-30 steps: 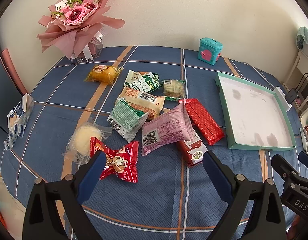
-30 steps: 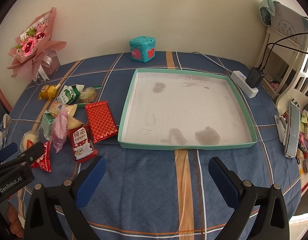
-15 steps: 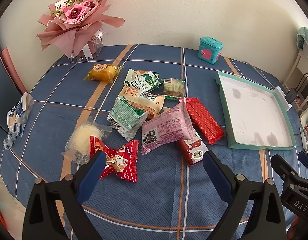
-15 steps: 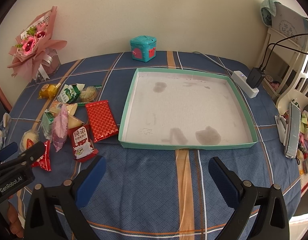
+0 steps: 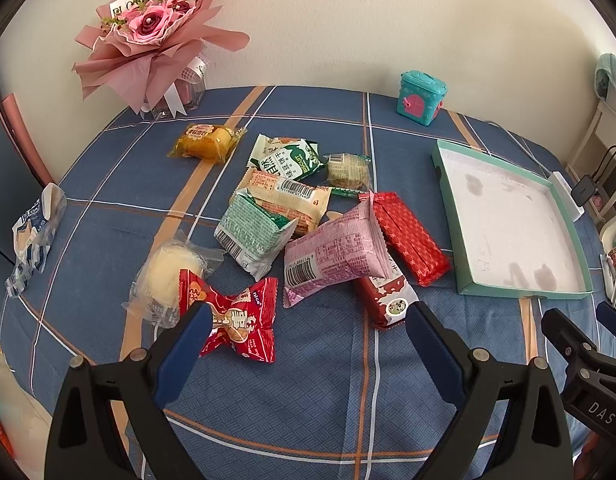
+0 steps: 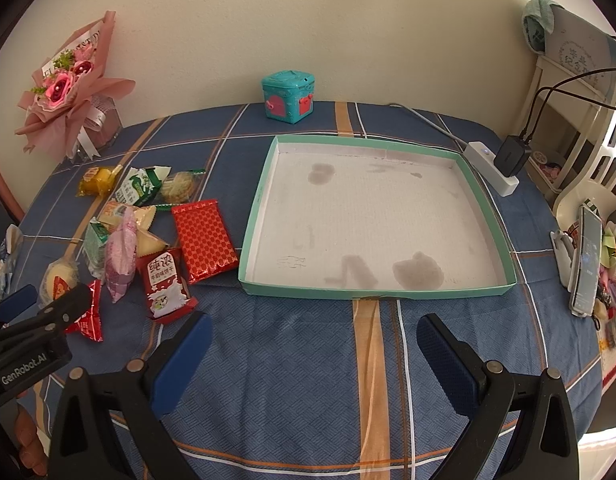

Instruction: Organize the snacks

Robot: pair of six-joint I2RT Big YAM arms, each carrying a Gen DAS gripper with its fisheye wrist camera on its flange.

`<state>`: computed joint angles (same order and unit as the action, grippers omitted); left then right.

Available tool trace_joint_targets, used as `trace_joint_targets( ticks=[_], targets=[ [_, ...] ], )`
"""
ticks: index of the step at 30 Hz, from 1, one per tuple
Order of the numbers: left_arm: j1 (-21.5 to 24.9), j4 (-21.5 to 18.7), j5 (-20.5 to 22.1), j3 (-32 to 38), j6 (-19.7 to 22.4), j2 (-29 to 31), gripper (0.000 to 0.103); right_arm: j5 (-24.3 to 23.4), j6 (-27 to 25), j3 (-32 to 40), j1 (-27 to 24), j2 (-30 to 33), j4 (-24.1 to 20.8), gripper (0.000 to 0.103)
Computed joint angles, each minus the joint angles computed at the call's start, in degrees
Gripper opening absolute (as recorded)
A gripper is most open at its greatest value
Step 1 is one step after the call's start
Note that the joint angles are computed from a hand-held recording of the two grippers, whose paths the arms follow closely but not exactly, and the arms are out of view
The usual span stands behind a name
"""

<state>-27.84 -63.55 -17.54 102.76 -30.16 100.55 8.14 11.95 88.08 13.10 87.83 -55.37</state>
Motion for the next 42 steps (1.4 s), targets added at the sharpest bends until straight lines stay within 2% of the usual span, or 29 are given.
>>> trace_joint_targets(
  ticks=[8,12,13,21,31,34,37,39,42],
  targets=[
    [5.11,-0.83,0.37,-1.53,-2.06,-3.68,0.097,-6.87,-1.54,3.64,1.25,2.81,0.72,0.102],
    [7.97,-1.10,1.34,-4.06,-4.48,-5.46,0.097,-12.21,-1.81,7.55,2.43,6.71,-0.64,0.091],
    [8.48,-0.97,2.14,-4.76,-4.75,-5.65,0.097,-12.54,-2.01,8.57,2.87,7.89,-1.45,0.091],
    [9.18,-1.44,8.66,-6.11,-5.56,-1.71,0.087,-15.71,-3.30,15.17,4.84,16.53,-6.02,0.069],
    [9.98,-1.23,14.66,-5.72,-8.09,2.16,0.075,-14.58,-6.35,19.39,6.73,21.99,-7.76,0.050],
    [10.19,-0.47,15.40,-6.08,-8.69,2.28,0.072,-11.72,-8.57,19.77,7.77,22.58,-7.13,0.045],
    [10.16,0.27,15.02,-6.35,-8.73,2.17,0.063,-9.91,-9.79,19.64,8.46,22.67,-6.82,0.043],
    [10.32,1.15,15.99,-6.76,-8.88,1.86,0.050,-9.65,-10.05,20.11,8.68,22.93,-7.16,0.042],
    [10.53,1.23,16.67,-6.42,-8.89,1.88,0.047,-9.66,-10.24,19.93,8.82,22.83,-7.33,0.042]
  ],
)
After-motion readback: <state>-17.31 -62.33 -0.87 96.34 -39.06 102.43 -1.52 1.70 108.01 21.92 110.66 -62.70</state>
